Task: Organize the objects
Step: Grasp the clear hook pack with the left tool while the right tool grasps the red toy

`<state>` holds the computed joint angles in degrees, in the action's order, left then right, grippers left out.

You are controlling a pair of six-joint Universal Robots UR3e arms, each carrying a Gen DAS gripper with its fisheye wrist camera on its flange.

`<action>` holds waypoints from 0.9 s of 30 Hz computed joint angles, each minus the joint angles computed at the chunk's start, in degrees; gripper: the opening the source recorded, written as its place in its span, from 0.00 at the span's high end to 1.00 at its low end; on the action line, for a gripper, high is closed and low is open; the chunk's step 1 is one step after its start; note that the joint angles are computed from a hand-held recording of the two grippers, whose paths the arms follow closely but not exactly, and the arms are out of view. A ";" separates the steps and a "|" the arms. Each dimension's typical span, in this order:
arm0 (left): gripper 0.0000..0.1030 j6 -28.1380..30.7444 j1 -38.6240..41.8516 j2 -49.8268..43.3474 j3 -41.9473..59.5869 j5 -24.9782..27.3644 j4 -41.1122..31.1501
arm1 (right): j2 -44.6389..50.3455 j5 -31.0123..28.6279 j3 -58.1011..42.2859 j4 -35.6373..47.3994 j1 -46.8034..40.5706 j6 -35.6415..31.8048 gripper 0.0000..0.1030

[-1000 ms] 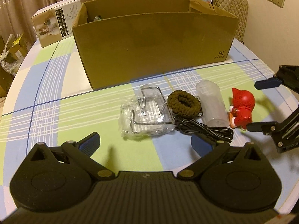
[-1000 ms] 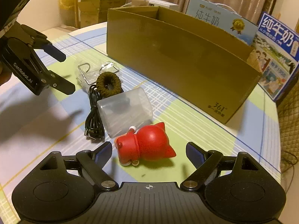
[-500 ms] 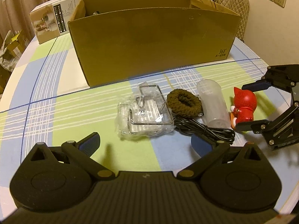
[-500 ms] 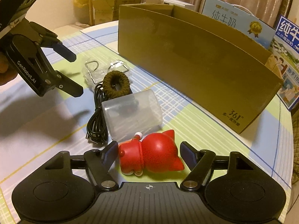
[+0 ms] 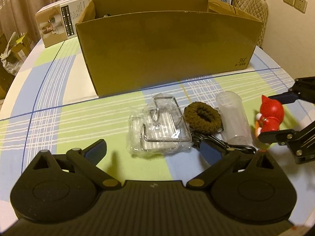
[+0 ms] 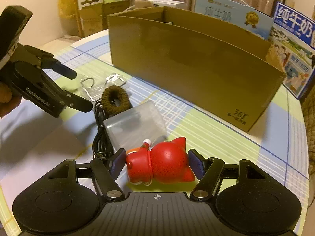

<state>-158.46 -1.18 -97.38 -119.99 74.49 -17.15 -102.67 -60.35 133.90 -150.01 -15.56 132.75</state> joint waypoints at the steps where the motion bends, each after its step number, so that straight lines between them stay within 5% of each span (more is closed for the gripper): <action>1: 0.08 -0.15 -0.43 -0.61 0.26 0.56 0.60 | 0.01 -0.02 -0.03 -0.14 -0.08 0.52 0.36; 11: 0.11 -3.17 -2.63 -5.58 1.66 3.34 6.91 | -0.60 0.54 0.26 -0.07 -0.52 1.85 0.36; 16: 0.30 -4.18 -3.87 -6.51 1.14 5.16 8.87 | -0.72 0.63 0.49 -0.48 -0.73 2.24 0.36; 27: 0.50 -1.90 -4.53 -4.74 -1.27 6.36 10.54 | -1.08 1.03 0.03 0.11 -1.03 3.25 0.36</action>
